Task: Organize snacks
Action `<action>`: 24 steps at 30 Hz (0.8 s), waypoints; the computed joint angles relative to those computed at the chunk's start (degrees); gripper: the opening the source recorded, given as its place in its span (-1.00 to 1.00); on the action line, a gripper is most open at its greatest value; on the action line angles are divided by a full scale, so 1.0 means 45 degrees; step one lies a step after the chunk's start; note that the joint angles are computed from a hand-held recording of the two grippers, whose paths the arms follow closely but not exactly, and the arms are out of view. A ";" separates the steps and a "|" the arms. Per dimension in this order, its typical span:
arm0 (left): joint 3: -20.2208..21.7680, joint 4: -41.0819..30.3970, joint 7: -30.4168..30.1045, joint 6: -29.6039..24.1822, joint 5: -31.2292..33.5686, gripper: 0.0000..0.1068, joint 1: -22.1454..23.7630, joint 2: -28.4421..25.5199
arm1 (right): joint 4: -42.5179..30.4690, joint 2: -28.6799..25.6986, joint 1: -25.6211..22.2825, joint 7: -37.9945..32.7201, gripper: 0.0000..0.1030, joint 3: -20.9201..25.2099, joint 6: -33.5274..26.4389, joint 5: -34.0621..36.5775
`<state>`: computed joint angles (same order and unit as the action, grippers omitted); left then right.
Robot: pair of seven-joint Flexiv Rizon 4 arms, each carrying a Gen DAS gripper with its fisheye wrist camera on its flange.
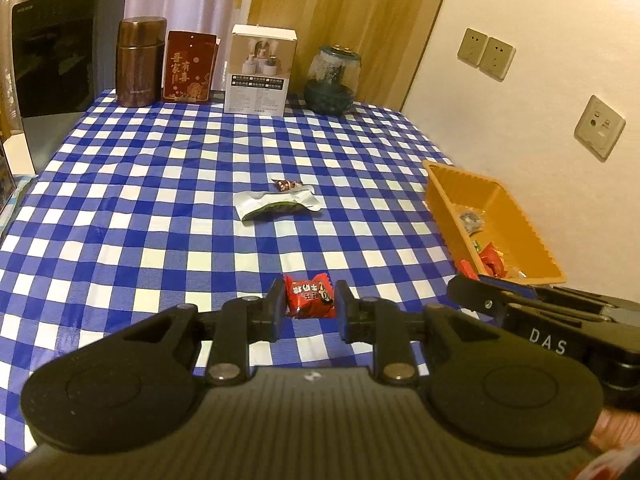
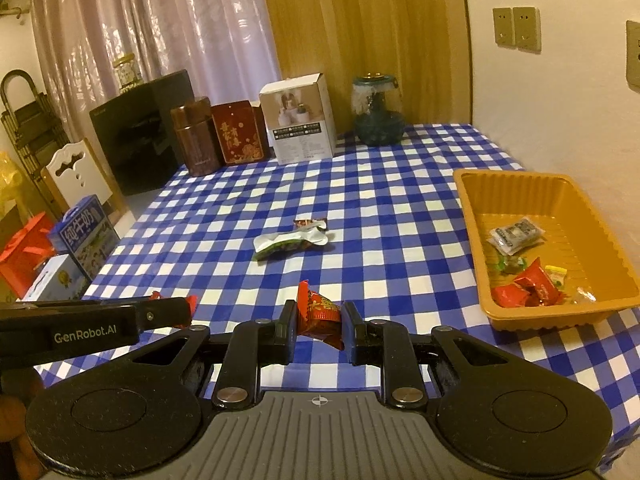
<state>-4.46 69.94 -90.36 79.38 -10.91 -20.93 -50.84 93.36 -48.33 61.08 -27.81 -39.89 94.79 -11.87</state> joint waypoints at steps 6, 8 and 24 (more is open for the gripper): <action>-0.0051 0.0015 0.0107 -0.0024 0.0049 -0.58 -0.0018 0.0068 | 0.0277 0.0074 0.0231 -0.0008 -0.55 -0.0254 0.0144 0.0215; -0.0097 -0.0029 0.0162 -0.0056 0.0039 -0.58 -0.0008 0.0058 | 0.0351 0.0070 0.0322 -0.0002 -0.55 -0.0372 0.0187 0.0329; -0.0219 -0.1009 0.0566 -0.0697 0.0039 -0.58 -0.0264 -0.0356 | 0.1156 0.0163 0.0905 -0.0097 -0.55 -0.1232 0.0437 0.1305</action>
<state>-5.44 65.40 -87.81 76.25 -10.74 -22.12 -52.44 98.56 -47.60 65.15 -28.24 -45.43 96.75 -6.00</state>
